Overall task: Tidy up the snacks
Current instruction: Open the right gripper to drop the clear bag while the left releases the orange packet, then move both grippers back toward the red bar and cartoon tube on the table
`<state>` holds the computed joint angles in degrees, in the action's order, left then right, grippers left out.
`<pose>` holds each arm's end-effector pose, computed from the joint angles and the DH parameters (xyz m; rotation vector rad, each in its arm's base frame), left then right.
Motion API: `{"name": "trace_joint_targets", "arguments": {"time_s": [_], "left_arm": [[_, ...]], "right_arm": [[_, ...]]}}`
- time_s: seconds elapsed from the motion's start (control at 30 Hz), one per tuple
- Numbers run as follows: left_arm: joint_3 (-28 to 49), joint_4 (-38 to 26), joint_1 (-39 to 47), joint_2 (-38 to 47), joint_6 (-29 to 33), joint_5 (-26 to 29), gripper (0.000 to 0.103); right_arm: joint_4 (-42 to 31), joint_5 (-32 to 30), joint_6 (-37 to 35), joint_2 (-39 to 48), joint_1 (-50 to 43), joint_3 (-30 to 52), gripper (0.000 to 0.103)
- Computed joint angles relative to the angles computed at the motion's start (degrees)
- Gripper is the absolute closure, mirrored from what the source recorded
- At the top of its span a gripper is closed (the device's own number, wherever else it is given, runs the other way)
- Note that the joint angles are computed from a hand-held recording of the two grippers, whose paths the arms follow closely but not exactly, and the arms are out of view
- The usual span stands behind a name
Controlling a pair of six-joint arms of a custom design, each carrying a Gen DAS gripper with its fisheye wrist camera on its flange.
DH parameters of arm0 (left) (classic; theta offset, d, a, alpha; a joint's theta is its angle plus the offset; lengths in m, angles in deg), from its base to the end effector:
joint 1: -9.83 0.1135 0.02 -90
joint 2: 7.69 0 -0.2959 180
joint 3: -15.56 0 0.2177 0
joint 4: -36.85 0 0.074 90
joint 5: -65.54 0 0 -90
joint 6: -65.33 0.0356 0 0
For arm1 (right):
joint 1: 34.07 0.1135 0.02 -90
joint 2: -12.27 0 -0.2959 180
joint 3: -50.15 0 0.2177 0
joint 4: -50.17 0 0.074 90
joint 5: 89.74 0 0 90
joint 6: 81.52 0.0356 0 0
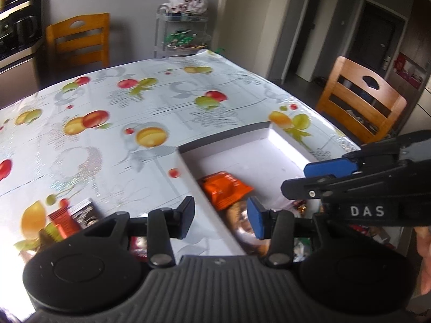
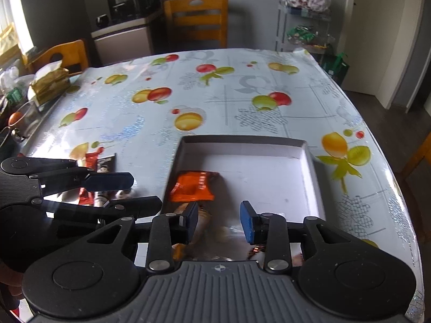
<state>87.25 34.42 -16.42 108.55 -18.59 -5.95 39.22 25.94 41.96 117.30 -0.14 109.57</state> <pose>0.3354 -0.1780 0.1474 0.8167 2.2637 -0.5510 0.2637 0.1588 0.1552 0.1560 2.4177 -0.0554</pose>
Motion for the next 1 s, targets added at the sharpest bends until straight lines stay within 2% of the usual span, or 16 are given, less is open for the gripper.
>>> {"name": "trace_joint_targets", "arguments": {"time_s": [0.5,1.0], "left_arm": [[-5.94,0.75,10.4,-3.61,2.21,-0.46,0.06],[-7.17,-0.68,20.38,-4.03,5.5,1.35,0.06]], "right_arm": [[-2.54,-1.92,-2.44,7.32,4.67,10.9,0.067],[-7.91,-4.34,-4.85,16.18,7.24,24.71,0.067]]}}
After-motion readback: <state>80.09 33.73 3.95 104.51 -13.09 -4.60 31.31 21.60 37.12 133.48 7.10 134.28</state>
